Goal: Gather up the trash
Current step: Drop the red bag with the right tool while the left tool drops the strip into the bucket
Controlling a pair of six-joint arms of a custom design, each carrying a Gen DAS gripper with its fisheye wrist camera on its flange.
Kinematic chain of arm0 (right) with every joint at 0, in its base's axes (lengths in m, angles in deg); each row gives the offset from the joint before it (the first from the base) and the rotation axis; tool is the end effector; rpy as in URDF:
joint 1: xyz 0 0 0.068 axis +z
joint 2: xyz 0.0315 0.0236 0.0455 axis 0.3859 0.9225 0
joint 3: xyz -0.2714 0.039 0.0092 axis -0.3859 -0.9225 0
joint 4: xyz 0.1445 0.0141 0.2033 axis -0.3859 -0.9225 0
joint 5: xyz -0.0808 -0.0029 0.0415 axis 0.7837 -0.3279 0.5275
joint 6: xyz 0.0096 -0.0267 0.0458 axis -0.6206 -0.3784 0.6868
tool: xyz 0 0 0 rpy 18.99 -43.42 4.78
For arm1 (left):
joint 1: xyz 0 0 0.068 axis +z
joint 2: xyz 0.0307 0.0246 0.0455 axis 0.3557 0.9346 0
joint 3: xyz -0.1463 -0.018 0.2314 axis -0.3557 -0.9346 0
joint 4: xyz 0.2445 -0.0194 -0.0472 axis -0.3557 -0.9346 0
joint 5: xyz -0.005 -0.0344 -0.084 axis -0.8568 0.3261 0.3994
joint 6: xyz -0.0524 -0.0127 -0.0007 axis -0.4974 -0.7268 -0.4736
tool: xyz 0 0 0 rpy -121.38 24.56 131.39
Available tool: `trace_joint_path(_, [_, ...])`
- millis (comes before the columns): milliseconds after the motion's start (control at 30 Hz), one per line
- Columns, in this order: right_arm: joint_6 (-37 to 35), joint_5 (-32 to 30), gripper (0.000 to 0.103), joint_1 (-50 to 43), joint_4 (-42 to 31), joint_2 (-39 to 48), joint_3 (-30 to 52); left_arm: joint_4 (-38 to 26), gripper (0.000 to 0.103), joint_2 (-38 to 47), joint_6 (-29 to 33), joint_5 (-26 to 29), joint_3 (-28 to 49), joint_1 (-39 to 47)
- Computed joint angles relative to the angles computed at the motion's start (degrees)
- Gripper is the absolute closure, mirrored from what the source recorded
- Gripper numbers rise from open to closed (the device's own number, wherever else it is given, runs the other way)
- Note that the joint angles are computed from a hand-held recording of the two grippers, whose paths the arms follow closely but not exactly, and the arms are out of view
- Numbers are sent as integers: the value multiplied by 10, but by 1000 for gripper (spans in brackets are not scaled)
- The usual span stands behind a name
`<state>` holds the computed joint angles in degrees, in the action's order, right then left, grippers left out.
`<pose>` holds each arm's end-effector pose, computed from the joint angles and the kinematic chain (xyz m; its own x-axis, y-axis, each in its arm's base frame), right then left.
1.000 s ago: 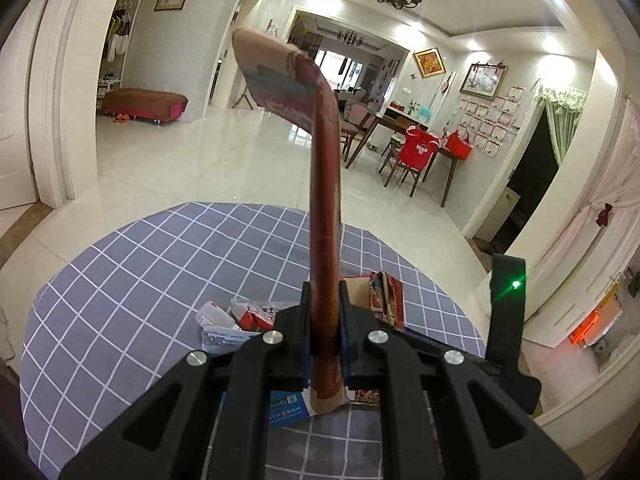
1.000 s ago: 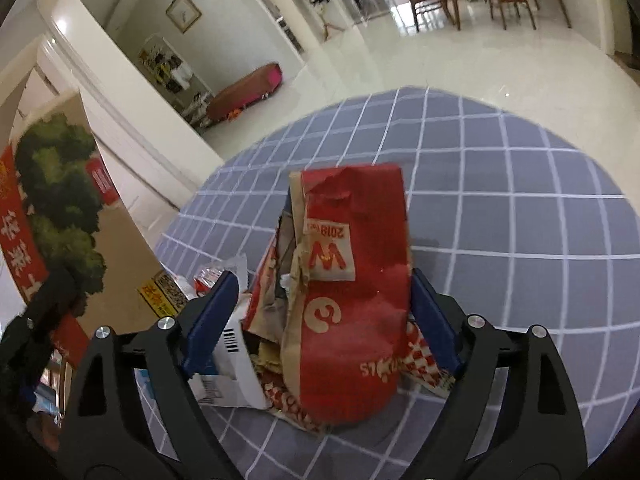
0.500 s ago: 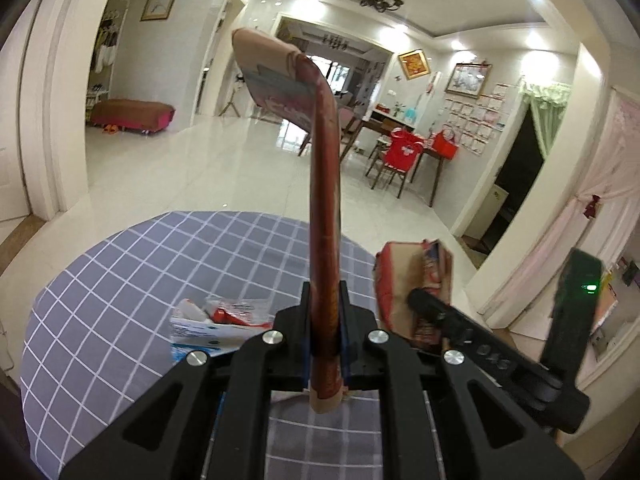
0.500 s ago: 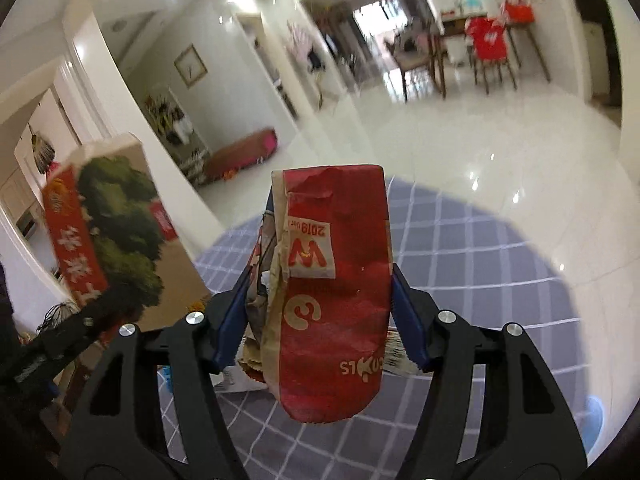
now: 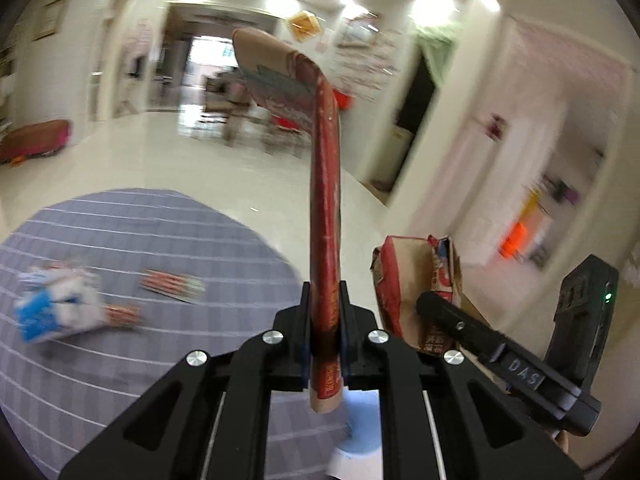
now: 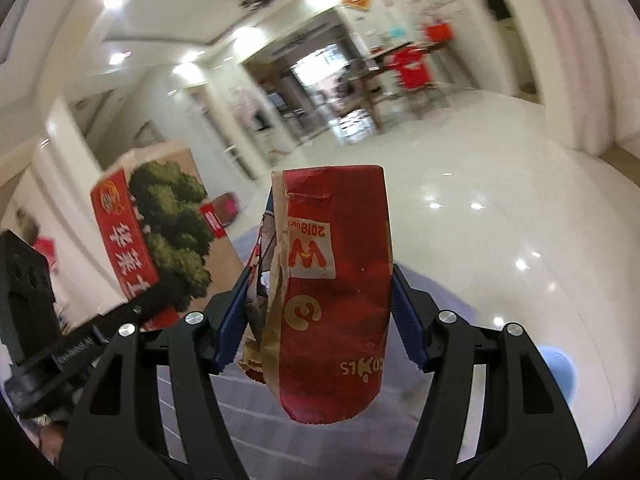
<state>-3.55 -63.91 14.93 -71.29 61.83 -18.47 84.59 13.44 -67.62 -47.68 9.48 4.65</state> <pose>0.2165 -0.0126 0.2078 -0.5602 0.3954 -0.7279 -0.0879 0.8454 0.5268 0.2574 -0.0820 0.2463 -0.6025 -0.0461 -0.7968 0.3072 0.9080 -0.2848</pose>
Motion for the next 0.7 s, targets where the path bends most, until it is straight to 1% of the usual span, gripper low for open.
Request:
trace_joint_path(100, [-47,-68,39,-124,0,-4,-51,19,93,50,-12,-17,7,-80])
trace_joint_path(200, [-123,-121,39,-248,-1,53,-80,39,93,127,-18,-26,30,-143])
trace_joint_path(233, [-153,-131,39,-288,4,88,-85,46,93,151,-18,-29,37,-158])
trace_joint_path(300, [-190,-140,39,-337,21,135,-91,55,93,210,-12,-37,61,-187])
trace_joint_path(400, [-226,-126,39,-371,67,216,-93,54,93,292,-2,-42,105,-212])
trace_joint_path(467, [-234,-118,39,-381,99,258,-90,51,93,339,-1,-43,134,-223])
trace_joint_path(533, [-227,-118,37,-383,152,307,-88,36,93,377,5,-46,171,-227])
trace_joint_path(567, [-208,-114,33,-369,201,332,-98,32,93,390,6,-47,184,-227])
trace_joint_path(600, [-195,-105,26,-360,227,357,-93,24,93,402,7,-51,199,-230])
trace_joint_path(633, [-191,-89,24,-359,251,386,-93,16,93,415,8,-53,213,-231])
trace_joint_path(667, [-192,-91,24,-362,260,416,-85,11,93,426,10,-53,224,-231])
trace_joint_path(700, [-179,-89,24,-352,259,427,-73,4,93,431,13,-52,230,-229])
